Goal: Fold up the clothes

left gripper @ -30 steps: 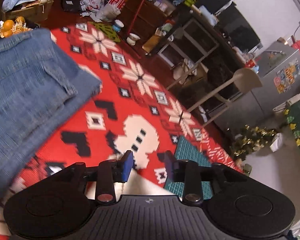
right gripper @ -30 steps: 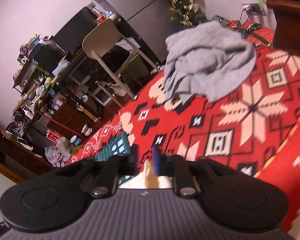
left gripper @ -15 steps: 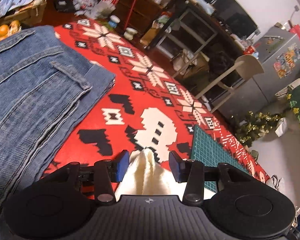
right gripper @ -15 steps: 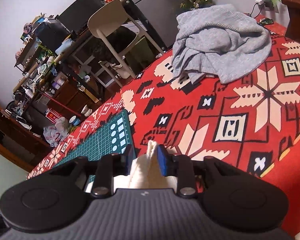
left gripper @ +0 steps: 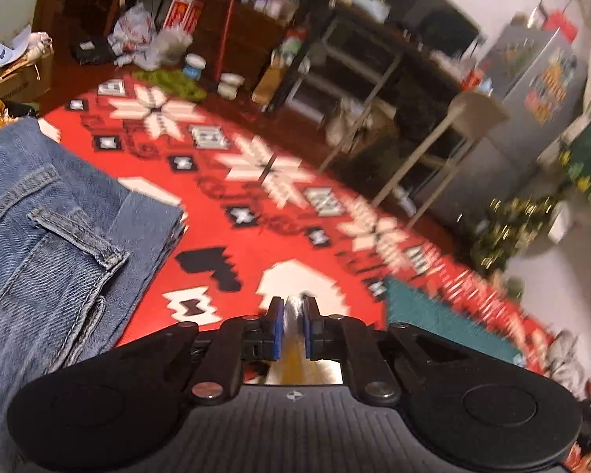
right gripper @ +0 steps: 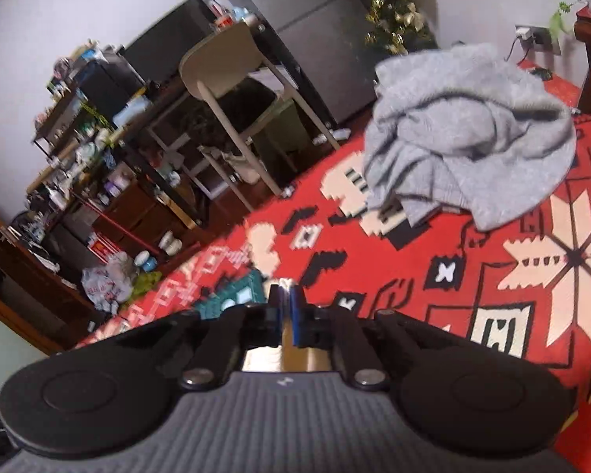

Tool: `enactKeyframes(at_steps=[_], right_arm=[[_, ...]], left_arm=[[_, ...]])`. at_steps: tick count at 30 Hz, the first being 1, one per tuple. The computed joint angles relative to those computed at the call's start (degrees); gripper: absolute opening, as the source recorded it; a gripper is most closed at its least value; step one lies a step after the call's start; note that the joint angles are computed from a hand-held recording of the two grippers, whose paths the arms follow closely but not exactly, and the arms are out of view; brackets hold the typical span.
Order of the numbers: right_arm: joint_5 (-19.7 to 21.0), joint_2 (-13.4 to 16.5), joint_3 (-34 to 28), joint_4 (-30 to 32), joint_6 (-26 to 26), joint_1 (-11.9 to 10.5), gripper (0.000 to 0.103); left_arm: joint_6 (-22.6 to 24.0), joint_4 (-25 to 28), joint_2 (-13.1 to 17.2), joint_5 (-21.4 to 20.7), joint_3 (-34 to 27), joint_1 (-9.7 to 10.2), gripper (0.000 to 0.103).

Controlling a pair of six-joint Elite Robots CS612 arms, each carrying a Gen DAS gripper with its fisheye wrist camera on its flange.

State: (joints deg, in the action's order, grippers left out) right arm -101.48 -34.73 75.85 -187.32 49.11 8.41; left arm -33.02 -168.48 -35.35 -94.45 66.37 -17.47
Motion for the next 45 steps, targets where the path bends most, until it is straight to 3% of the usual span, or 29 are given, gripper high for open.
enactKeyframes(at_steps=[2,6,9,13,18,22,26,34,41,44,45], right_arm=[[-0.4,-0.12,0.59,-0.61,0.9,0.05,0.015],[-1.24,-1.12,2.54,-3.23,-0.09,0.24,0.018],[-1.13,-2.36,4.72,-4.53,0.1,0.57,0.018],[0.08,-3.59,7.05,-5.07,4.54,0.59,0.016],[0.62,-4.57,8.95,-3.93,6.9,0.74,0.016],[1.39,-5.69,11.08,-2.98,6.86,1.09,0.016],[1.75,-6.83,13.22,-2.73,6.63,1.57,0.017],[0.87,-7.98,17.07,-6.74,10.93,1.88,0.017],[2.55,-7.24,17.62,-12.69,12.12,1.78,0.008],[4.6,-7.55,17.6,-9.09,13.85,1.58,0.008],[4.85,-7.8,17.73,-7.41,14.55,1.58,0.0]], left_arm=[[-2.62,-1.59,-0.19,-0.7,0.78,0.39,0.026],[-11.13,-6.36,-0.83,-3.73,2.7,1.51,0.026],[-14.42,-8.46,-1.38,-5.86,3.88,1.88,0.007],[-20.24,-11.99,-0.92,-10.66,4.54,2.24,0.004],[-18.99,-7.73,-1.94,-9.12,6.08,1.6,0.004],[-21.03,-7.77,-2.7,-10.04,8.06,1.79,0.002],[-19.7,-5.82,-4.44,-9.25,9.92,1.56,0.002],[-19.48,-4.54,-7.54,-8.46,14.63,1.25,0.002],[-19.02,-3.2,-9.58,-8.19,17.4,0.93,0.002],[-19.14,-2.79,-10.21,-8.27,18.27,0.92,0.002],[-19.23,-2.71,-10.44,-8.06,18.58,0.89,0.002]])
